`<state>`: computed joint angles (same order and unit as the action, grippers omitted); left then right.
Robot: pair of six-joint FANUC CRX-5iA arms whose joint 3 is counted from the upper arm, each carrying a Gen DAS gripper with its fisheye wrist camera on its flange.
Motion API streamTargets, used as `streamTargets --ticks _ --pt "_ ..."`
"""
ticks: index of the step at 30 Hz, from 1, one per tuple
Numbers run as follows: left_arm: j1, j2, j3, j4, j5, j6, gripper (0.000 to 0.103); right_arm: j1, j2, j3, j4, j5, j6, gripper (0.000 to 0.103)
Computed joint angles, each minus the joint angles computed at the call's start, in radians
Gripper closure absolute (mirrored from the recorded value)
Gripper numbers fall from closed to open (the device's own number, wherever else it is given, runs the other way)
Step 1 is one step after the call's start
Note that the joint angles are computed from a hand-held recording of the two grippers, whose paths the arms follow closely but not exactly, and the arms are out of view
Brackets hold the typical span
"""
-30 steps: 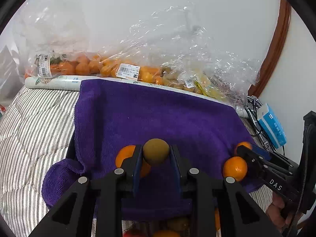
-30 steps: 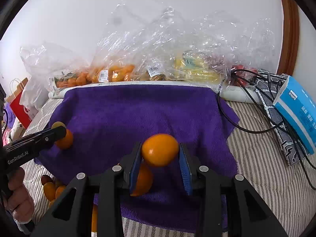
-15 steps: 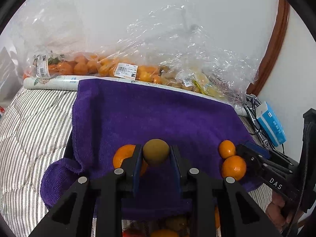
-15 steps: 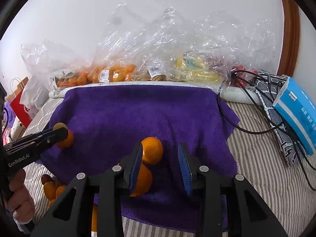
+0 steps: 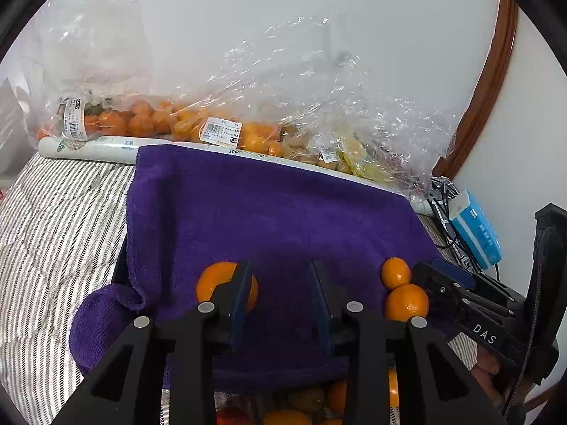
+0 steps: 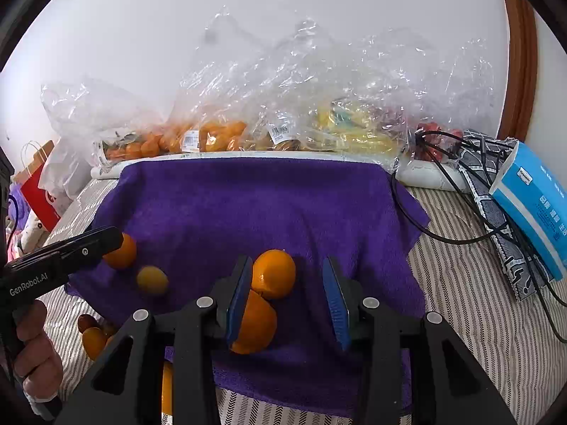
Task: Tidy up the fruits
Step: 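Lower the orange and greenish fruit onto the purple towel and open both tools, then pull both open tools back from the towel toward the fruit pile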
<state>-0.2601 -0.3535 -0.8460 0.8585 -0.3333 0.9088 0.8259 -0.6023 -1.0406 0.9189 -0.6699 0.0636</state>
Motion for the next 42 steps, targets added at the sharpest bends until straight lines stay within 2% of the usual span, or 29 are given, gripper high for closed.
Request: streamTargets --ticks 10,18,20,23,25,27,28,31,34,38,40,42 --pt "-0.005 -0.007 -0.003 -0.005 0.004 0.008 0.071 0.034 0.0 -0.007 0.049 -0.047 -0.046 0.062" --pt "0.011 -0.021 0.02 -0.149 -0.012 0.138 0.071 0.084 -0.022 -0.009 0.063 -0.086 -0.067 0.059" --pt "0.019 -0.049 0.007 -0.156 -0.01 0.147 0.071 0.105 -0.035 -0.007 0.069 -0.099 -0.072 0.059" --pt "0.048 -0.101 -0.001 -0.233 -0.028 0.2 0.071 0.164 -0.068 -0.005 0.063 -0.155 -0.104 0.057" --pt "0.07 -0.152 -0.035 -0.21 -0.047 0.155 0.071 0.227 -0.101 -0.006 0.049 -0.214 -0.137 0.055" --pt "0.096 -0.198 -0.054 -0.222 -0.076 0.147 0.061 0.3 -0.132 -0.01 0.032 -0.274 -0.158 0.055" --pt "0.109 -0.223 -0.071 -0.211 -0.089 0.13 0.059 0.343 -0.137 -0.009 0.022 -0.313 -0.168 0.055" --pt "0.157 -0.296 -0.111 -0.214 -0.132 0.117 0.058 0.438 -0.141 -0.013 0.002 -0.38 -0.202 0.055" --pt "0.211 -0.358 -0.154 -0.211 -0.175 0.096 0.058 0.502 -0.142 -0.022 -0.028 -0.394 -0.233 0.055" --pt "0.271 -0.409 -0.197 -0.183 -0.237 0.051 0.058 0.543 -0.127 -0.032 -0.057 -0.384 -0.252 0.055" --pt "0.288 -0.433 -0.215 -0.154 -0.257 0.018 0.058 0.543 -0.108 -0.029 -0.079 -0.37 -0.247 0.061" --pt "0.296 -0.448 -0.232 -0.124 -0.259 -0.007 0.054 0.537 -0.092 -0.027 -0.098 -0.354 -0.242 0.063"
